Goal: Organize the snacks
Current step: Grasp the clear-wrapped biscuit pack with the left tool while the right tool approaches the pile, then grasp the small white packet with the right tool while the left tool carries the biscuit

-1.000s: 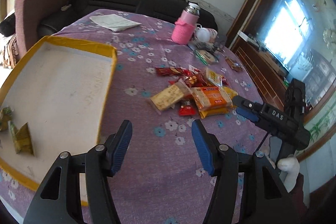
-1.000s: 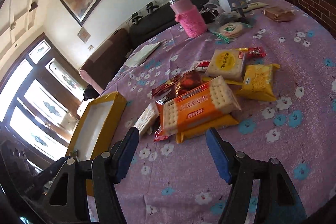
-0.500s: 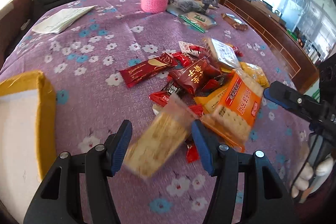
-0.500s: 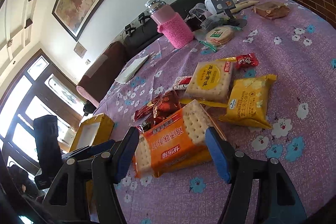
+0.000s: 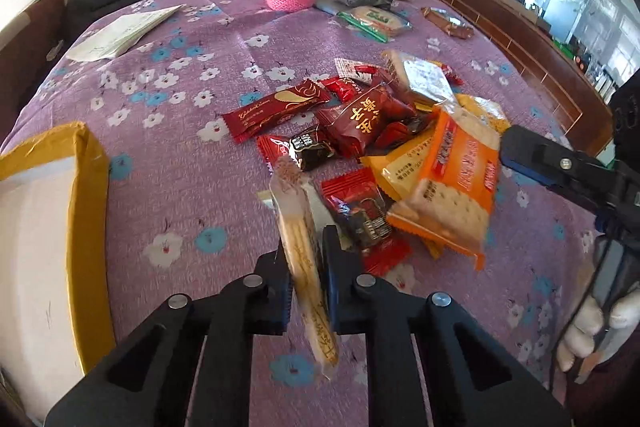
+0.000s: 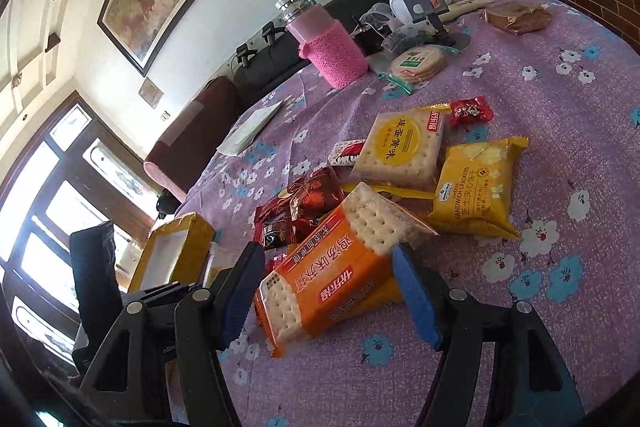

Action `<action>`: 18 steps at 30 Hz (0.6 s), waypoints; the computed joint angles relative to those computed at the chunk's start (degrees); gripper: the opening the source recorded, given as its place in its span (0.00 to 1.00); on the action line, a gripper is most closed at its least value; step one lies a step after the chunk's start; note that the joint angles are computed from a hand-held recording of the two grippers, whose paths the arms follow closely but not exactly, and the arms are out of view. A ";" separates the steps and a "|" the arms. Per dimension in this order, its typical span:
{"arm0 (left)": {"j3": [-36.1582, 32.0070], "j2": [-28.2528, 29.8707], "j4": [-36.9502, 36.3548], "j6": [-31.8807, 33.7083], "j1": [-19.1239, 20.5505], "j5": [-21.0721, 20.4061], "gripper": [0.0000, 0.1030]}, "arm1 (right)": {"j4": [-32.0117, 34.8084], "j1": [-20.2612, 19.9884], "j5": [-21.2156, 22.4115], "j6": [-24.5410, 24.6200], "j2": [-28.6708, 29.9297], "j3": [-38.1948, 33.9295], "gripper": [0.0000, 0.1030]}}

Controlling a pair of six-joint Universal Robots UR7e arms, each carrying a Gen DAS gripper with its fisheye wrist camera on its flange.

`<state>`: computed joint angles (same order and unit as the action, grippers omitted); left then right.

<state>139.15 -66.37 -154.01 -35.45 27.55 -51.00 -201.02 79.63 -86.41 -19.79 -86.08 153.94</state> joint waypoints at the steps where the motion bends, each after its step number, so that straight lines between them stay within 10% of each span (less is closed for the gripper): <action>1: 0.69 -0.61 -0.59 -0.50 -0.45 -0.04 0.09 | -0.43 0.20 -0.33 -0.02 0.16 0.04 0.67; 10: 11.00 -16.87 0.99 -14.99 -11.49 2.55 0.07 | -2.25 2.61 0.32 -4.23 1.23 1.16 0.67; 18: 16.16 -25.47 1.31 -21.74 -13.70 2.77 0.08 | 14.43 13.54 -3.18 0.73 4.37 -6.35 0.62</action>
